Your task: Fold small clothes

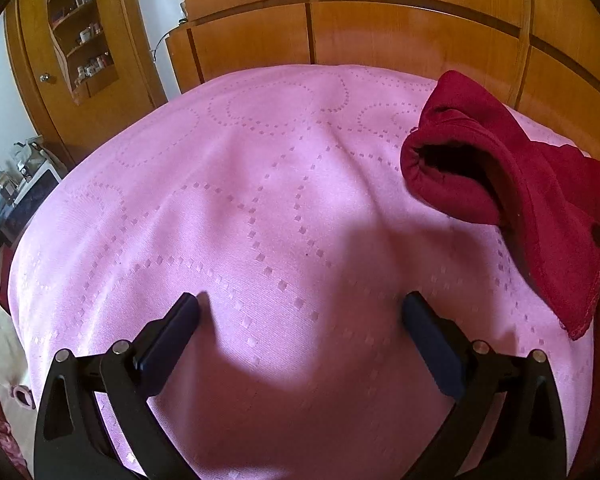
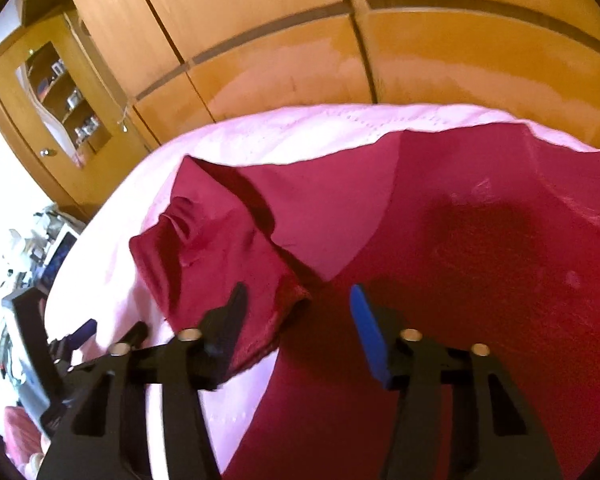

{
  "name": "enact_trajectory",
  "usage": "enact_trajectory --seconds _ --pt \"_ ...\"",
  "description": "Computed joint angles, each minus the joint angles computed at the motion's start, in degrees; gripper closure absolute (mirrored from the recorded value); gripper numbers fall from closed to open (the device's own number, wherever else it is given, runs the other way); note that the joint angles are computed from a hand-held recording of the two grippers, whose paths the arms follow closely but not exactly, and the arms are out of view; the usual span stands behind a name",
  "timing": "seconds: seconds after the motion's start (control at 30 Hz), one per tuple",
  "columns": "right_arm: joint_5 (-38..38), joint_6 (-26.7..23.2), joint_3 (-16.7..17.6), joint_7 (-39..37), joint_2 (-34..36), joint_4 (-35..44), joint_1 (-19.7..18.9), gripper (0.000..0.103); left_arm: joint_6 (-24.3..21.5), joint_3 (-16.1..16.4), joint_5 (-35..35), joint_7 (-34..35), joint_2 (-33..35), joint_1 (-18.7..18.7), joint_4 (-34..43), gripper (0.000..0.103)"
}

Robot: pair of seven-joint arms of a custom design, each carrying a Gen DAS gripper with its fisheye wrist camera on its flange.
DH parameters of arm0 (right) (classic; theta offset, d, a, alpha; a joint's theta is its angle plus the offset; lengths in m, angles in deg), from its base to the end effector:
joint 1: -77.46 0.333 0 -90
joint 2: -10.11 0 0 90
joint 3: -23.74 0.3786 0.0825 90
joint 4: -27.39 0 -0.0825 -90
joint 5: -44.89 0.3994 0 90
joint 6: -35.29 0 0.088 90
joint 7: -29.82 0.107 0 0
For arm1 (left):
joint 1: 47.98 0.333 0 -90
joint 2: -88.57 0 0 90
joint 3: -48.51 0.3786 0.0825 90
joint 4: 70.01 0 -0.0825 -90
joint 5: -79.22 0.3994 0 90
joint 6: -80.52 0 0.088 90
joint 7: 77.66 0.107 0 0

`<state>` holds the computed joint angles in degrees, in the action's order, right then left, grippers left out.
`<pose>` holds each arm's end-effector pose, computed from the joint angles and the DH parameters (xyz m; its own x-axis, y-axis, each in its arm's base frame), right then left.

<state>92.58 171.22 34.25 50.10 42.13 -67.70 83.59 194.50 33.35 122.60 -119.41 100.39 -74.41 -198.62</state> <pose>0.7172 0.1998 0.3521 0.8026 -0.5149 -0.3011 -0.5815 -0.5628 -0.5875 0.4185 -0.3125 0.3085 0.8979 -0.4282 -0.1017 -0.3915 -0.6715 -0.6291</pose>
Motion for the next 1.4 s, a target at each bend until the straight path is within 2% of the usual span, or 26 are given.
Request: enact_trajectory --seconds 0.07,0.1,0.17,0.2,0.37,0.47,0.57,0.67,0.77,0.93,0.97,1.0,1.03,1.07,1.13,1.23,1.3,1.4 --pt "-1.4 -0.6 -0.3 0.9 0.8 0.7 0.7 0.074 -0.2 0.0 0.0 0.0 0.2 -0.1 0.2 0.002" --pt "-1.9 -1.3 -0.3 1.0 1.1 1.0 0.6 0.078 -0.3 0.0 0.0 0.1 0.3 -0.1 0.3 0.002" --pt "-1.2 -1.2 0.2 0.1 1.0 0.7 0.0 0.097 -0.1 0.1 0.1 0.1 0.1 -0.1 0.1 0.002" --pt "-0.5 -2.1 0.5 -0.2 1.0 1.0 -0.5 0.098 -0.1 0.1 0.1 0.1 0.1 -0.1 0.1 0.002" --pt "5.7 -4.5 1.2 -2.9 -1.0 1.2 -3.6 0.098 0.1 0.0 -0.7 1.3 -0.2 0.2 0.4 0.002" --pt "7.9 -5.6 0.1 -3.8 -1.4 3.1 -5.1 0.098 1.4 -0.1 0.8 1.9 -1.6 0.3 -0.2 0.002" --pt "9.0 -4.9 -1.3 -3.2 -0.2 6.6 -6.4 0.098 0.8 -0.4 3.1 1.1 -1.9 -0.4 0.6 0.002" --pt "8.3 -3.2 -2.4 -0.2 2.6 11.8 -7.5 0.098 2.8 -0.5 5.6 0.2 -2.3 -0.5 1.3 0.002" --pt "5.2 -3.2 -3.4 6.0 7.4 18.8 -8.5 0.098 3.9 -0.4 9.1 -0.7 -1.7 -0.8 3.0 0.002" --pt "-0.7 -1.6 -3.5 14.1 14.7 27.4 -9.3 0.096 5.5 0.3 11.8 5.3 2.1 -0.9 8.8 0.002" --pt "-1.2 -1.7 -2.9 14.3 15.3 27.7 -10.0 0.086 6.1 0.7 11.7 6.1 2.8 -0.7 9.7 0.002" --pt "-2.0 -1.2 -2.5 14.8 15.4 27.3 -10.1 0.071 7.0 1.2 11.9 6.5 3.6 -0.6 10.7 0.002" --pt "-2.5 -0.7 -2.3 15.3 15.2 26.4 -10.5 0.040 7.8 1.6 12.0 6.4 3.7 -0.5 10.9 0.002" --pt "-1.8 -0.4 -1.6 15.7 14.6 24.8 -11.5 0.030 8.7 2.1 12.0 6.5 4.0 -0.1 11.4 0.002" --pt "1.2 -1.9 0.5 15.6 13.4 21.9 -14.2 0.030 9.9 2.9 11.7 6.8 5.4 0.3 13.1 0.002" --pt "1.9 -4.7 0.3 17.5 12.8 20.5 -15.0 0.034 10.4 3.9 9.2 8.8 8.1 1.0 16.0 0.002" --pt "2.0 -3.7 0.1 16.3 12.2 19.5 -14.4 0.044 11.2 4.5 7.9 9.9 9.8 1.2 17.7 0.002" --pt "-0.5 -2.8 -1.1 17.0 12.3 19.5 -12.0 0.069 8.6 5.2 6.0 12.5 12.0 0.4 20.5 0.002"
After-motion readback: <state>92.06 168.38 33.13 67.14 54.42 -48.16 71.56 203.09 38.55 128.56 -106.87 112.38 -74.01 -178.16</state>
